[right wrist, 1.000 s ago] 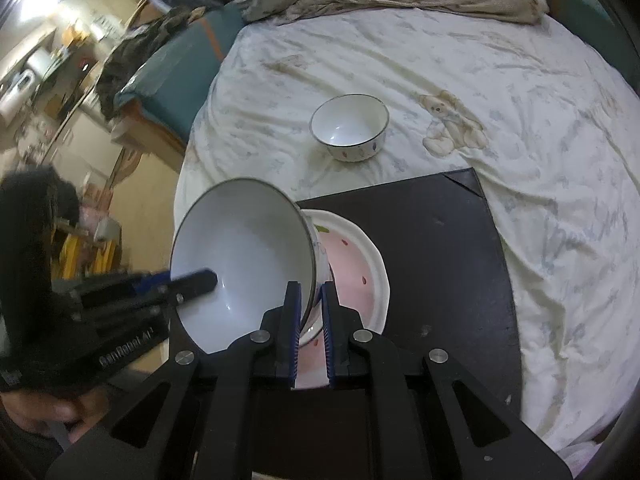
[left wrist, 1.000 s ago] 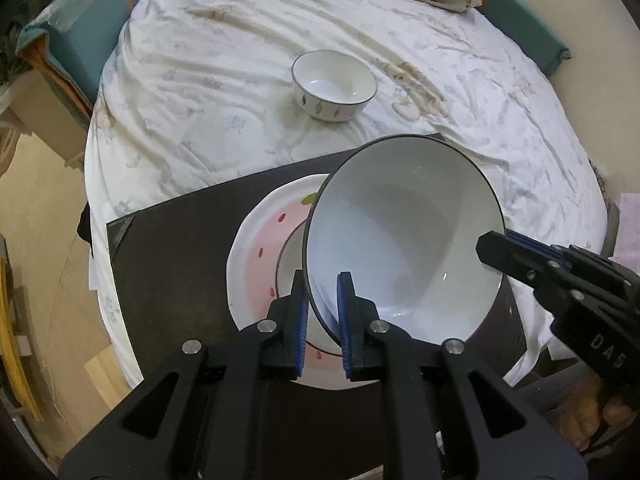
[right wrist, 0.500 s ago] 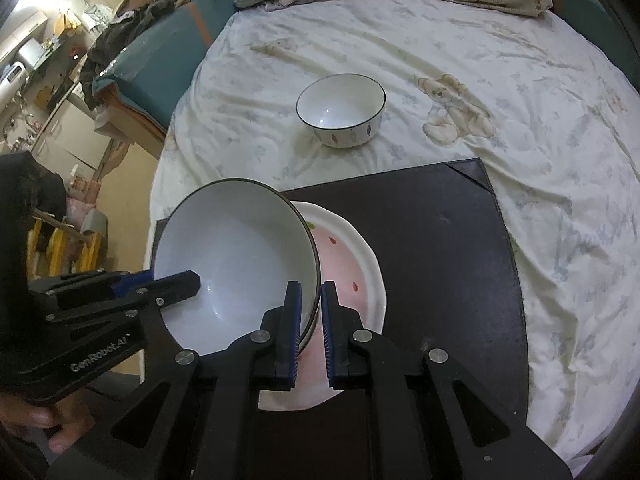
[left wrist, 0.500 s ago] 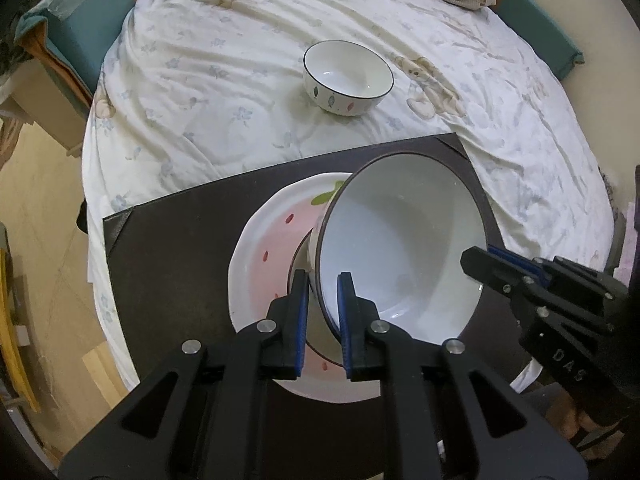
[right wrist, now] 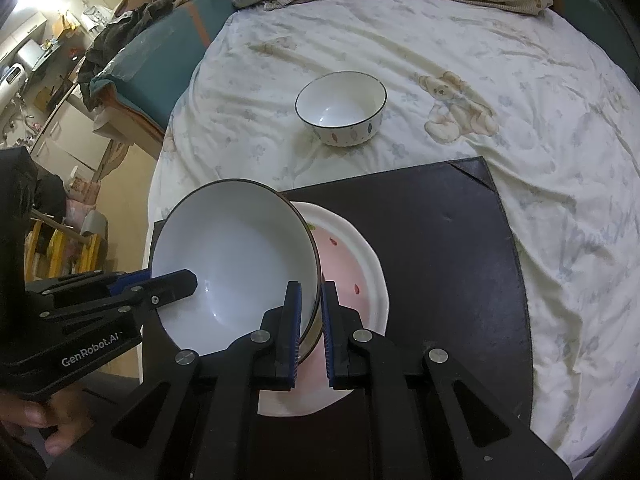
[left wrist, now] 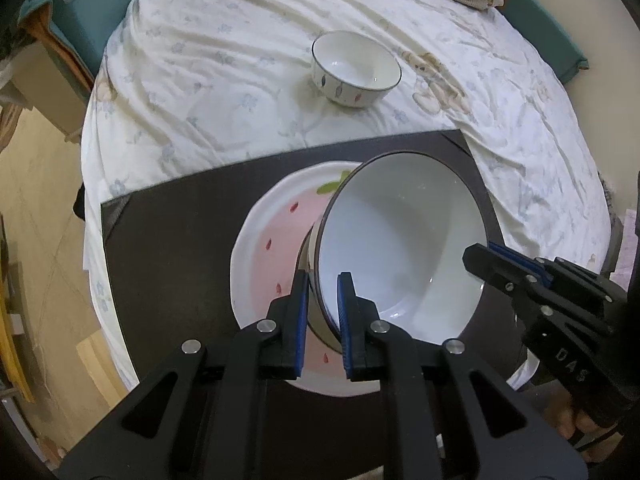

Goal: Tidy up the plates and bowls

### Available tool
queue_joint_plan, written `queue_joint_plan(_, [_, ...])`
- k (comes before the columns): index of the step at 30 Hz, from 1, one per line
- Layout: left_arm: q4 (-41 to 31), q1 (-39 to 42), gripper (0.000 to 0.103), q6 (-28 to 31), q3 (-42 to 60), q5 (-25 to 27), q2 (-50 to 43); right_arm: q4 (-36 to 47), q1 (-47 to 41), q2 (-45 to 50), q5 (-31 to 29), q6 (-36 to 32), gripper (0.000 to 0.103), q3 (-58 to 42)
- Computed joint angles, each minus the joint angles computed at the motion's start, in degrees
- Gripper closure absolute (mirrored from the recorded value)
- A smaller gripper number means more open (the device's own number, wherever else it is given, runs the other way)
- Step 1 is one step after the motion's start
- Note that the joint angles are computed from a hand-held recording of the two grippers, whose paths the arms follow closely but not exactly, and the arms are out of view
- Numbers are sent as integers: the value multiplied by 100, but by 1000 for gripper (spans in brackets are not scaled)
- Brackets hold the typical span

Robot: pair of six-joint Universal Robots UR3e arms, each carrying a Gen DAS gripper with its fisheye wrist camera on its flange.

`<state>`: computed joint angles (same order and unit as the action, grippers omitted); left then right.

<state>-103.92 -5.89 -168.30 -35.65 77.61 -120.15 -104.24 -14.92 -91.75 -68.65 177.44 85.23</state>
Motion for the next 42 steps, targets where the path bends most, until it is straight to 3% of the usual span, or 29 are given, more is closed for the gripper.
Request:
queue_joint_plan(13, [-46,-122,92,-27,-149,296,-2,399,15,51,-9,-30,92,-28])
queue_joint_plan(25, [95,-80,91,-86,-160,218,-3,560,-98,151,154,-29,90,-60])
queue_joint_plan(26, [146,-79,87,-98,-167,251,3,536,-104,136,174,-24,89,-39])
queue_joint_plan(30, [488,81,49,-267,-438,89,198,434,-186,46,260,-50,89,61])
queue_joint_plan(42, [1189,61,45,-243,-741,159,263,-10,-520,-55,653,91,88,316])
